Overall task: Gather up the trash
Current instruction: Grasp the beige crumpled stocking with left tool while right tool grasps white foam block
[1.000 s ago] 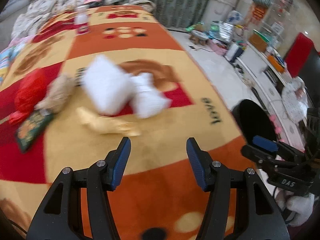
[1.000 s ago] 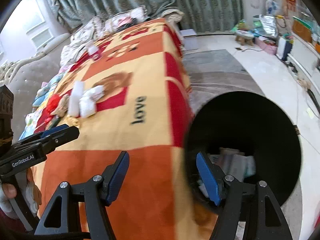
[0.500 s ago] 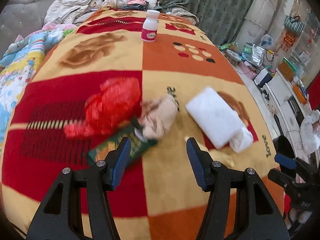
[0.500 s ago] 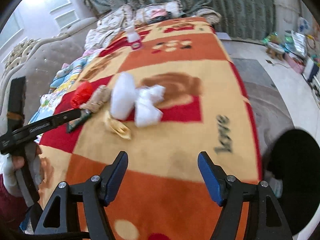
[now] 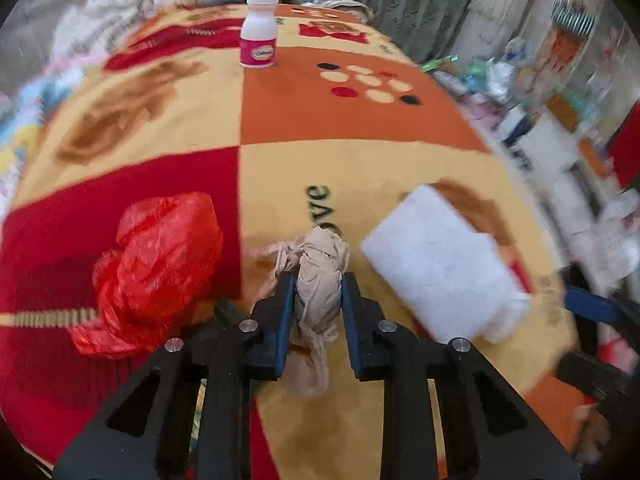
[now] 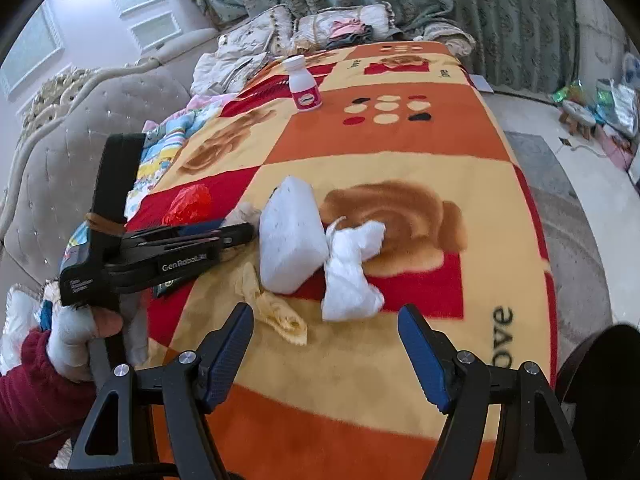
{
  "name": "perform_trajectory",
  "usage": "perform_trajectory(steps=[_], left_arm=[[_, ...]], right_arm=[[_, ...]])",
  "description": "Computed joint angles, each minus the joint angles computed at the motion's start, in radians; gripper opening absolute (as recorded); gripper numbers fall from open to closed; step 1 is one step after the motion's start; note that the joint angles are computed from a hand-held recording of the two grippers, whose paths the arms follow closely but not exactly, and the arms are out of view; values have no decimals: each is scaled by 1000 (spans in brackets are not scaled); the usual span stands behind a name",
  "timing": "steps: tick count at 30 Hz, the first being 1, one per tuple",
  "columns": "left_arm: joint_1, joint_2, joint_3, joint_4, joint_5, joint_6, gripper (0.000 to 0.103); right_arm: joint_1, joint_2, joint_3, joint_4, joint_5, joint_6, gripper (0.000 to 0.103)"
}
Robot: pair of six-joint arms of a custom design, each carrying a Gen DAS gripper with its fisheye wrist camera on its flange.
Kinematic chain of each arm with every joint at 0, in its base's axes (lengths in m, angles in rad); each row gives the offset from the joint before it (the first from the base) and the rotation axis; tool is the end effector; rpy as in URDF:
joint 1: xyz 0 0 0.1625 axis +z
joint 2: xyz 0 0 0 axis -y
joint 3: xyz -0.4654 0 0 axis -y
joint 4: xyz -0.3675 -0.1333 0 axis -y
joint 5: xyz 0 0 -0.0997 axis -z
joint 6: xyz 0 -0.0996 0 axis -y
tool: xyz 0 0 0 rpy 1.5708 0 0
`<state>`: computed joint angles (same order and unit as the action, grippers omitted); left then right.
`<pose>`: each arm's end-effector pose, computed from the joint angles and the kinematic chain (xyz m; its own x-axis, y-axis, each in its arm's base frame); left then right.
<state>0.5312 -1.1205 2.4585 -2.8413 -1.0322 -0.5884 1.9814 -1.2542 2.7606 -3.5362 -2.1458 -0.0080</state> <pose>-0.2351 -0.3520 0.1319 -0.8144 0.3497 -0.4631 0.4908 0.8409 -0.2279 0.1903 -0.2389 0.2073 -0.8627 -0.1206 0.4911 -0.3648 0.8210 -0.4391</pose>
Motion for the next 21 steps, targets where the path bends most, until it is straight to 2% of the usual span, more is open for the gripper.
perform_trajectory(steps=[1, 5, 9, 13, 16, 17, 18, 19, 20, 21], left_arm=[[3, -22, 1, 0, -29, 0, 18], [-45, -138, 35, 53, -49, -46, 18], [-107, -266, 74, 154, -32, -127, 18], [-162, -367, 104, 273, 10, -197, 18], [-176, -407, 121, 311, 26, -227, 18], [-175, -415, 125, 311, 22, -232, 18], [-175, -418, 130, 310, 17, -241, 18], [-178, -423, 137, 309, 15, -247, 18], [-185, -425, 142, 310, 15, -251, 18], [-193, -421, 147, 306, 14, -256, 18]], right_arm=[[1, 1, -15, 10, 1, -16, 72], [14, 20, -81, 67, 14, -76, 76], [53, 111, -175, 149, -70, -136, 77], [71, 248, -258, 180, -196, -190, 77], [57, 307, -298, 205, -220, -205, 77], [58, 320, -300, 204, -231, -207, 71], [62, 340, -302, 178, -252, -216, 56], [71, 357, -300, 134, -273, -234, 56], [72, 343, -293, 132, -252, -233, 55], [66, 305, -283, 151, -190, -215, 55]])
